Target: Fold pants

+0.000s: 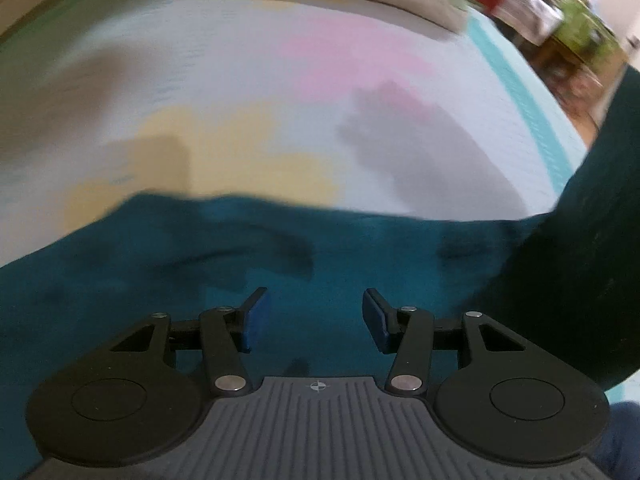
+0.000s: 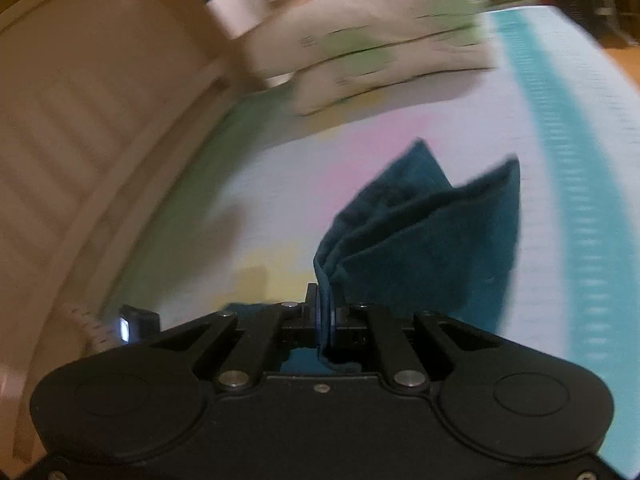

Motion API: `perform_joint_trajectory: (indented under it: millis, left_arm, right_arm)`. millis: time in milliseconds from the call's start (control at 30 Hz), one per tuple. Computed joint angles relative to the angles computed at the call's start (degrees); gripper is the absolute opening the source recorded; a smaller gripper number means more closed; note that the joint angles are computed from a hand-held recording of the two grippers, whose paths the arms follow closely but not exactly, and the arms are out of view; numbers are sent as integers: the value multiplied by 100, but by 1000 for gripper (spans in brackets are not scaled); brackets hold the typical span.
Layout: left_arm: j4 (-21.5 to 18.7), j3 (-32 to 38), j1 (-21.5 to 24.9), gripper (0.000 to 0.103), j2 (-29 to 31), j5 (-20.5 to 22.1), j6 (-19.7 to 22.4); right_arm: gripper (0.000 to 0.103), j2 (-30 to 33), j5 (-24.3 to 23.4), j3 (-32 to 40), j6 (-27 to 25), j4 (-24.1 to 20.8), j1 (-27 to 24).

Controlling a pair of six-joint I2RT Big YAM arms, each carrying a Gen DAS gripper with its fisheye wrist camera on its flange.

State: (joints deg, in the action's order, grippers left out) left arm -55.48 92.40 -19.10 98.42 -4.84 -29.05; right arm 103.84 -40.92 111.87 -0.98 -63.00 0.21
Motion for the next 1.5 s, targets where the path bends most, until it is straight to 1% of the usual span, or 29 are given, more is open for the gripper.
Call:
perform_joint_trajectory:
  millis: [100, 200, 267, 367, 400, 467, 533, 600, 633, 667, 700, 767, 800, 867, 900, 967, 1000, 1067, 1133, 1167, 1200, 1267, 1333, 1400, 1467, 1500]
  left_arm:
    - [100, -810, 271, 49, -660, -104, -202]
    - [70, -1366, 503, 49, -1141, -208, -367]
    - [61, -1651, 620, 49, -1366, -230, -522]
    - [124, -1990, 757, 49, -1623, -159, -676]
    - [126, -2038, 771, 49, -1649, -145, -712]
    - [149, -2122, 810, 49, -1751, -99, -684]
    - [193, -2114, 802, 49, -1778, -96, -668]
    - [281, -2113, 812, 49, -1811, -72, -633]
    - [313, -2160, 799, 49, -1874, -53, -626]
    - [349, -2173, 760, 49, -1894, -45, -650]
    - [393, -2164, 701, 49, -1899, -58, -689]
    - [509, -2197, 623, 49, -1898, -48, -723]
    - [543, -2191, 578, 49, -1873, 6, -729]
    - [559, -2132, 498, 49, -1765, 36, -735]
    - [618, -2140, 449, 49, -1732, 42, -758]
    - [703, -2183, 373, 49, -1720, 131, -775]
    - [702, -2155, 332, 49, -1653, 178, -762]
    - [682, -2135, 251, 49, -1557, 173, -666]
    - [536, -2146, 165, 49, -1450, 157, -585]
    - [433, -2130, 159, 49, -1345, 192, -539]
    - [594, -2236, 113, 49, -1404, 65, -488]
    - [603, -2259, 89, 49, -1449, -6, -449]
    - [632, -2320, 122, 49, -1578, -31, -598]
    - [753, -2464, 140, 49, -1805, -253, -769]
    - [882, -2665, 230, 50, -2115, -430, -824]
    - [880, -2703, 282, 53, -2239, -490, -864]
  right_arm:
    - [12, 45, -168, -346, 365, 378, 524]
    - [12, 144, 45, -799, 580, 865, 1080]
    - [12, 262, 242, -1064, 640, 939, 1407]
    - [14, 365, 539, -1465, 369, 998, 1755]
    - [20, 350, 616, -1591, 264, 1080, 1815]
    - [25, 211, 623, -1849, 226, 1314, 1810]
    - [41, 77, 330, -1946, 324, 1416, 1667]
    - [46, -96, 201, -2054, 502, 1665, 1485]
    - [46, -156, 294, -2070, 496, 1711, 1401]
    - [46, -154, 406, -2022, 425, 1662, 1331]
    - [46, -143, 527, -1971, 269, 1519, 1266]
    - [40, -175, 780, -2007, 44, 1303, 1220]
    - [36, -223, 921, -2044, 17, 1253, 1246]
    - [36, -363, 1261, -2295, -51, 1416, 1238]
    - [37, -430, 1315, -2378, -48, 1420, 1235]
    - [37, -396, 1290, -2395, -58, 1269, 1200]
    - [37, -372, 1320, -2403, -49, 1230, 1240]
    - [37, -326, 1469, -2422, -195, 1005, 1287]
    - [39, -250, 1666, -2428, -255, 787, 1340]
    - [39, -334, 1730, -2603, -234, 1009, 1347]
    - [39, -398, 1734, -2724, -247, 1171, 1345]
    - [39, -439, 1725, -2799, -234, 1230, 1329]
    - [39, -436, 1662, -2798, -162, 1215, 1281]
    - [38, -432, 1615, -2789, -124, 1185, 1241]
    - [38, -448, 1570, -2809, -114, 1182, 1221]
    - [38, -455, 1555, -2818, -122, 1180, 1207]
